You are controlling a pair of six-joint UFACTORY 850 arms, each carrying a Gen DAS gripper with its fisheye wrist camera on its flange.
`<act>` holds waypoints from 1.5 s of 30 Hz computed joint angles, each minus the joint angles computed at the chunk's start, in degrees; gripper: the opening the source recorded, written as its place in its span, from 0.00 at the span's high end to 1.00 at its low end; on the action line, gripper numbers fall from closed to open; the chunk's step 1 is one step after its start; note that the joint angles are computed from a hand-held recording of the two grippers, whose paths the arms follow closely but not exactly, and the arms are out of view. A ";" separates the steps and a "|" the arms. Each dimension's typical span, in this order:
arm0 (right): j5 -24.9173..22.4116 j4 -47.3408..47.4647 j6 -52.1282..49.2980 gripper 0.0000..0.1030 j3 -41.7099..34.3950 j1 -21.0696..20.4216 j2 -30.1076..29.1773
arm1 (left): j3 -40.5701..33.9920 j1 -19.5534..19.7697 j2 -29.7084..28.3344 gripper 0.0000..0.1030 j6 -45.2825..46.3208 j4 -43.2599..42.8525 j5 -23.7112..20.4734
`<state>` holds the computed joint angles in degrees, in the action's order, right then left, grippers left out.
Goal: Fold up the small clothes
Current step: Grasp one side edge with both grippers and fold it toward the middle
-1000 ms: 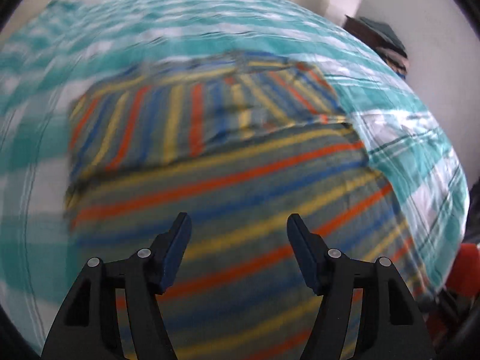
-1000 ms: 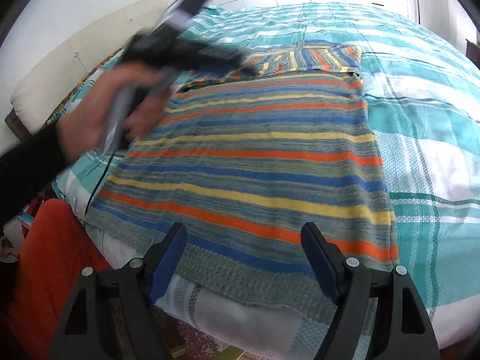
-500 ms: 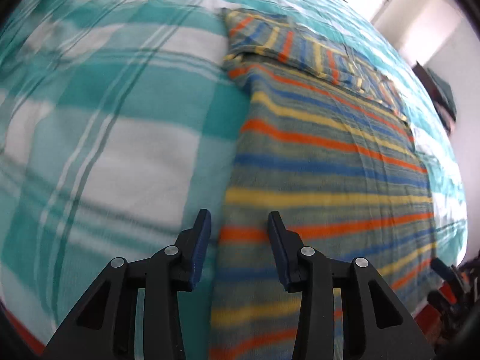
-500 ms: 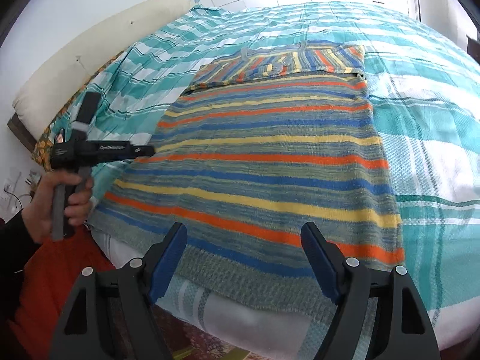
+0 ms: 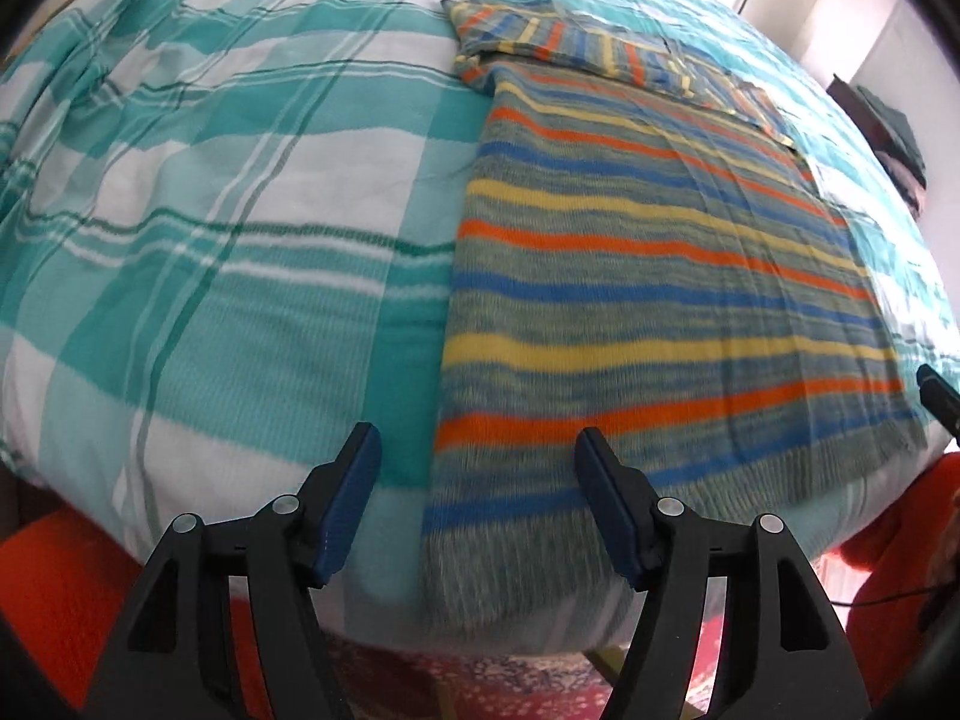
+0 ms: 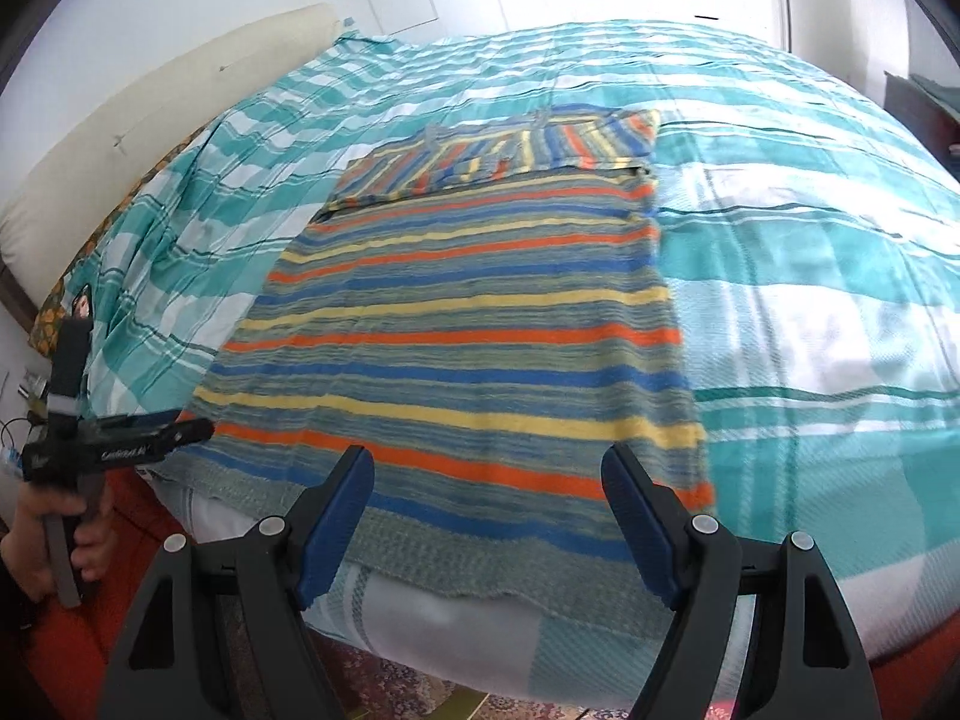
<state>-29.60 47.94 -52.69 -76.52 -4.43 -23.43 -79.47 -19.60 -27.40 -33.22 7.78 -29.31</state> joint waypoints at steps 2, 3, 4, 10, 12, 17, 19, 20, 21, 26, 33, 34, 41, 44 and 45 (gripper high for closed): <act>1.43 0.51 -0.17 0.24 0.67 -0.53 0.76 | 1.62 -0.19 1.21 0.32 -1.00 0.17 1.29; 2.05 0.64 -0.06 0.24 0.83 -0.70 0.93 | 1.79 -0.22 1.24 0.31 -1.23 0.16 1.86; 2.83 0.60 0.39 0.24 1.07 -0.99 1.10 | 2.17 -0.23 1.45 0.29 -1.25 -0.06 2.62; 2.68 0.94 3.65 0.24 1.88 -3.22 1.11 | 5.71 1.09 4.45 0.29 0.10 -6.34 7.98; 2.89 1.18 5.03 0.24 2.13 -4.08 1.26 | 6.83 1.79 5.36 0.28 0.48 -8.32 9.83; 2.15 4.37 6.23 0.24 2.20 -6.41 1.65 | 7.73 2.98 5.58 0.28 5.78 -15.59 10.79; 0.11 4.65 7.27 0.24 1.20 -7.40 1.05 | 7.13 2.85 4.87 0.28 8.00 -17.11 10.14; -1.46 4.37 8.14 0.24 0.38 -7.90 0.54 | 6.36 2.60 4.23 0.28 8.82 -16.95 9.29; -3.35 4.52 8.60 0.24 -0.41 -8.47 0.02 | 6.32 2.45 4.13 0.29 9.12 -16.69 9.07; -17.38 2.03 10.48 0.24 -6.01 -10.33 -4.54 | 4.69 1.61 2.67 0.44 14.43 -18.73 6.59; -27.13 -4.98 14.40 0.94 -11.71 -9.24 -11.19 | 2.90 1.52 1.45 0.97 19.38 -22.16 3.58; -28.62 -3.45 14.92 0.94 -12.38 -9.89 -11.87 | 3.47 1.95 2.15 0.97 20.28 -24.19 4.00; -30.73 3.98 10.77 0.94 -12.79 -11.46 -10.89 | 6.61 5.27 6.24 0.97 39.21 -50.28 7.11; -30.39 8.68 10.81 0.94 -17.11 -10.81 -13.50 | 1.12 6.99 3.25 0.97 40.43 -53.04 6.67; -29.99 9.63 11.20 0.94 -19.21 -10.49 -14.80 | -1.69 7.63 1.47 0.97 40.28 -53.49 5.96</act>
<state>-59.59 57.57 -41.49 -95.73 -14.93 -38.23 -81.16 -11.97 -25.93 7.06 -45.72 -23.35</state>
